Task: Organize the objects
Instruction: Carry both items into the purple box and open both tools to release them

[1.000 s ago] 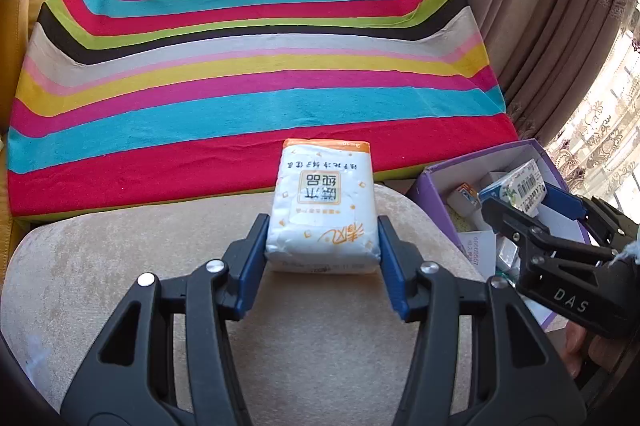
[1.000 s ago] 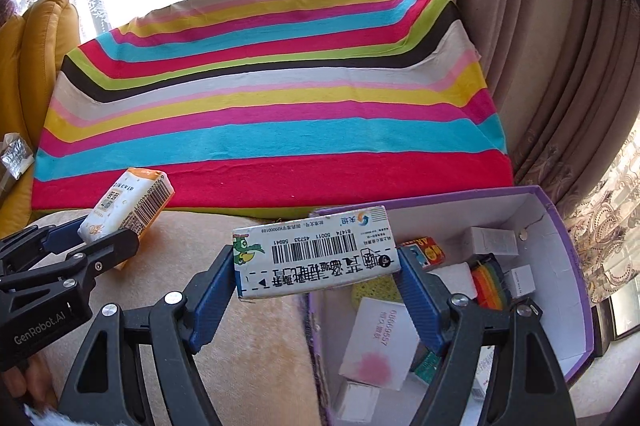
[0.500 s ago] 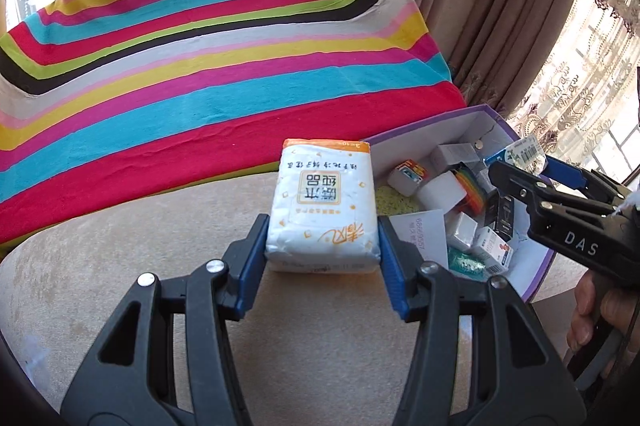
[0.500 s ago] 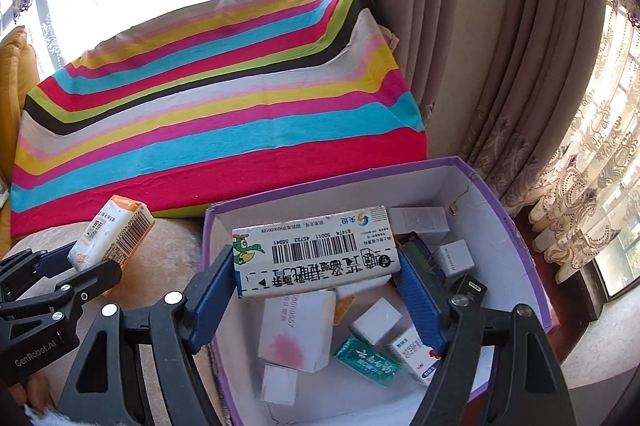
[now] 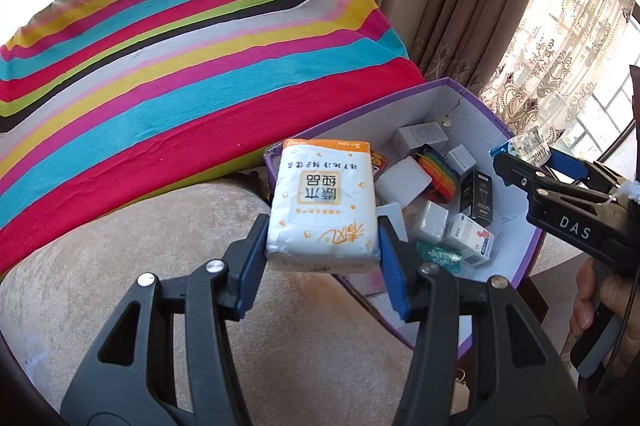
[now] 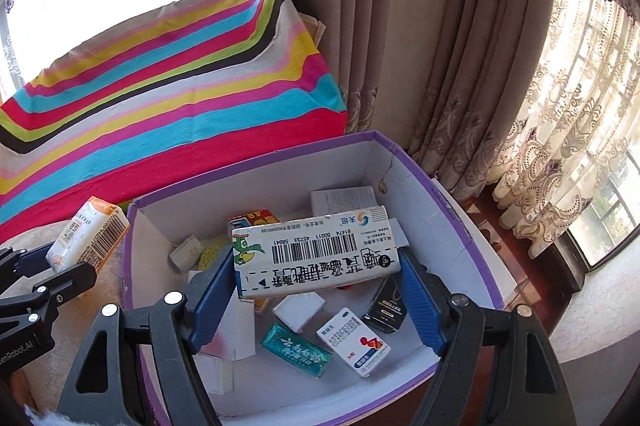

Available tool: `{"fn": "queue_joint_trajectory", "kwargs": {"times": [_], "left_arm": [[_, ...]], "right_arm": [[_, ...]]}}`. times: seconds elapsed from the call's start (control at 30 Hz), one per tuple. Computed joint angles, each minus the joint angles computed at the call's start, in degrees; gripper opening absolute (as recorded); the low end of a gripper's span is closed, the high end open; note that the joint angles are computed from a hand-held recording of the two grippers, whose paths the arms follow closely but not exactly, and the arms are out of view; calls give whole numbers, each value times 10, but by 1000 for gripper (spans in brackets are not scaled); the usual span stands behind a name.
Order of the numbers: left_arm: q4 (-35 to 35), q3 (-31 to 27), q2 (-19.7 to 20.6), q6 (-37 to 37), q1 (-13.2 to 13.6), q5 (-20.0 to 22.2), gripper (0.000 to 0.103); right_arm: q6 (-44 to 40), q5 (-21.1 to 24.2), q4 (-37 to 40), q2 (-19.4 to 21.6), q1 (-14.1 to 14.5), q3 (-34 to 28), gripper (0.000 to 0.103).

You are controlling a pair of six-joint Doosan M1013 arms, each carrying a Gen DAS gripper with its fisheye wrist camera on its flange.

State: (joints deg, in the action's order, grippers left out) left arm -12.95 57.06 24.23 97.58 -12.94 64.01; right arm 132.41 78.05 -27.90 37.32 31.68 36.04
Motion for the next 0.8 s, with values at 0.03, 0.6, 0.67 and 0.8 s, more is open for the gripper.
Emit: {"fn": "queue_joint_trajectory", "kwargs": {"times": [0.03,0.6,0.67,0.8], "left_arm": [[-1,-3,2,4,-2,3,56],[-14,-47,34,15,-21,37,56],[-16,-51,36,12,-21,41,56],[-22,-52,38,10,-19,46,65]], "right_arm": [[6,1,-1,-3,-1,6,78],[36,7,-13,-16,-19,32,79],[38,5,-12,-17,-19,33,79],[34,5,0,-15,-22,30,81]]}}
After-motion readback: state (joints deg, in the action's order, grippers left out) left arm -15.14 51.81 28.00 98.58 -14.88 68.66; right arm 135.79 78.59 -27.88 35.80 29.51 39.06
